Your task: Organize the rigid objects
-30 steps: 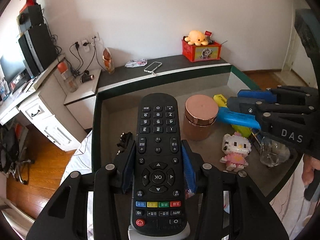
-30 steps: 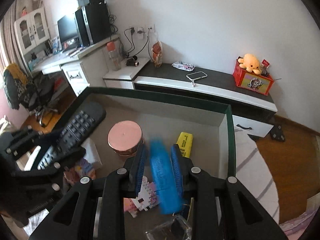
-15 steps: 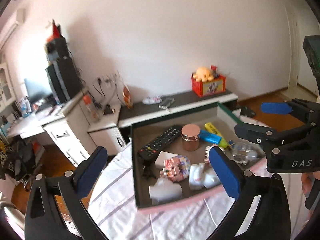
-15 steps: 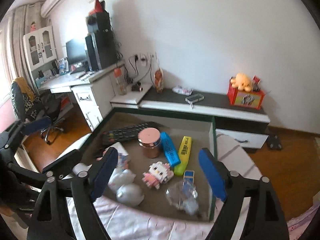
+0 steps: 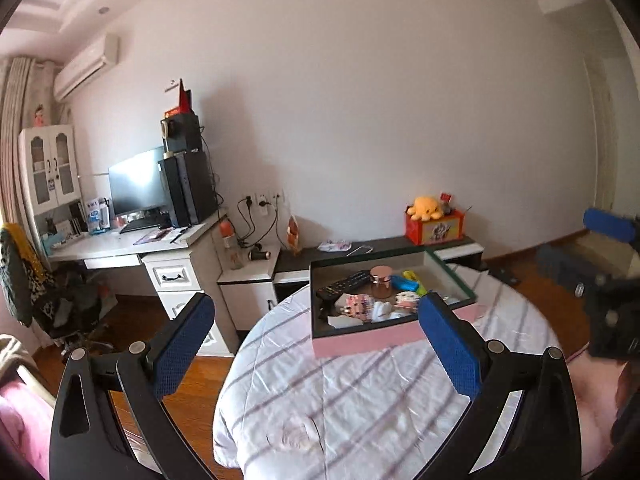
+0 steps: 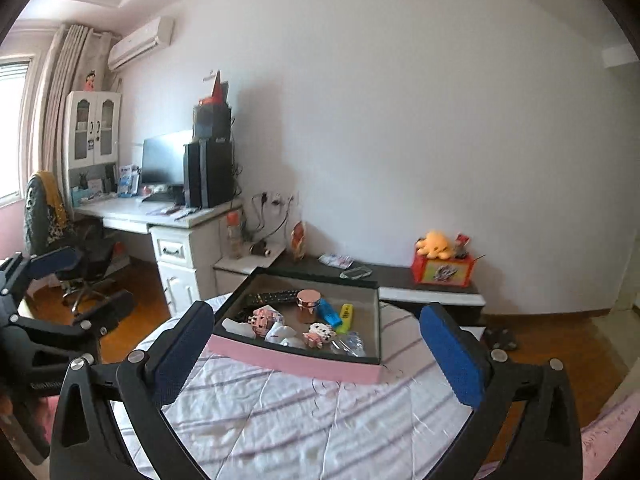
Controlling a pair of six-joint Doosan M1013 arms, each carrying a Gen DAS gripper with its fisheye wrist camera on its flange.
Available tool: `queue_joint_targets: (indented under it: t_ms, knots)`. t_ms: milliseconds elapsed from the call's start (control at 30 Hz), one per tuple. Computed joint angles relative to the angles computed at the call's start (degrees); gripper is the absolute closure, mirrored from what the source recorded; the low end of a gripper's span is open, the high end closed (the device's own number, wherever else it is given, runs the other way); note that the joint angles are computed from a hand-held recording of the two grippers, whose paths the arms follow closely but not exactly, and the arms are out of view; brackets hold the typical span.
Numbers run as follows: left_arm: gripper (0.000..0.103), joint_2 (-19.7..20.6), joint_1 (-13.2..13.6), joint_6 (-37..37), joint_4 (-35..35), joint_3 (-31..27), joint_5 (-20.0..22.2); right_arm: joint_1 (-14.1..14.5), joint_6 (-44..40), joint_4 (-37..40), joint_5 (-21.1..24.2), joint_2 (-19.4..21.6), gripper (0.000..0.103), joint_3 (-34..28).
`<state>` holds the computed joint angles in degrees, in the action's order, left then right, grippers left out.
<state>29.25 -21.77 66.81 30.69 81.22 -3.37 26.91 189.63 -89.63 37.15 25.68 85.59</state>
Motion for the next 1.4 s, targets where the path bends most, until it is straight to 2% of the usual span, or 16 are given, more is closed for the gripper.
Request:
queue_joint_targets:
  t_ms: [33, 100, 167, 200, 333, 433, 533, 800, 1033, 1200, 1400]
  knots:
    - [0.0, -0.8, 0.2, 0.0, -0.5, 1.2, -1.2, 0.7, 1.8, -1.3, 0.4, -0.4, 0.0, 0.8]
    - [0.0, -2.6, 0.6, -3.8, 3.0, 3.9, -3.4, 1.8, 4.5, -3.2, 1.3, -1.0, 0.0, 1.9]
    - [0.0, -4.1, 0.7, -0.1, -0.7, 6.2, -4.6, 2.8, 5.9, -4.0, 1.9, -1.4, 0.0, 2.6]
    - [0.0, -4.9, 0.7, 4.6, -5.5, 7.3, -5.4, 3.3, 6.3, -4.2, 2.5, -1.5, 0.0, 2.8]
    - [0.0, -7.2, 0.8, 13.4, -15.3, 11.0, -8.8, 4.8, 8.6, -6.0, 3.7, -2.4, 0.0, 4.1]
    - [0.0, -8.9, 0.7, 19.3, -21.6, 13.4, -10.2, 6.5, 8.1, -5.9, 7.2, -2.8, 0.0, 4.6]
    - [0.0, -10.7, 0.9, 20.6, -23.4, 16.1, -12.7, 7.9, 9.8, -7.6, 9.2, -3.6, 0.0, 5.8]
    - [0.0, -15.9, 1.4, 19.5, -23.1, 23.4, -20.6, 12.1, 13.0, -11.9, 15.8, -5.8, 0.0, 9.0]
    - [0.0, -19.1, 1.2, 22.5, -25.5, 28.0, -27.1, 15.2, 12.7, -14.6, 21.5, -6.8, 0.0, 10.3]
    - [0.0, -20.1, 1.0, 27.6, -30.0, 29.4, -29.9, 16.1, 13.3, -16.2, 22.5, -6.8, 0.0, 10.5]
    - [0.0, -20.2, 0.9, 30.1, -32.5, 30.0, -30.8, 16.1, 14.9, -16.9, 21.5, -6.9, 0.0, 10.7]
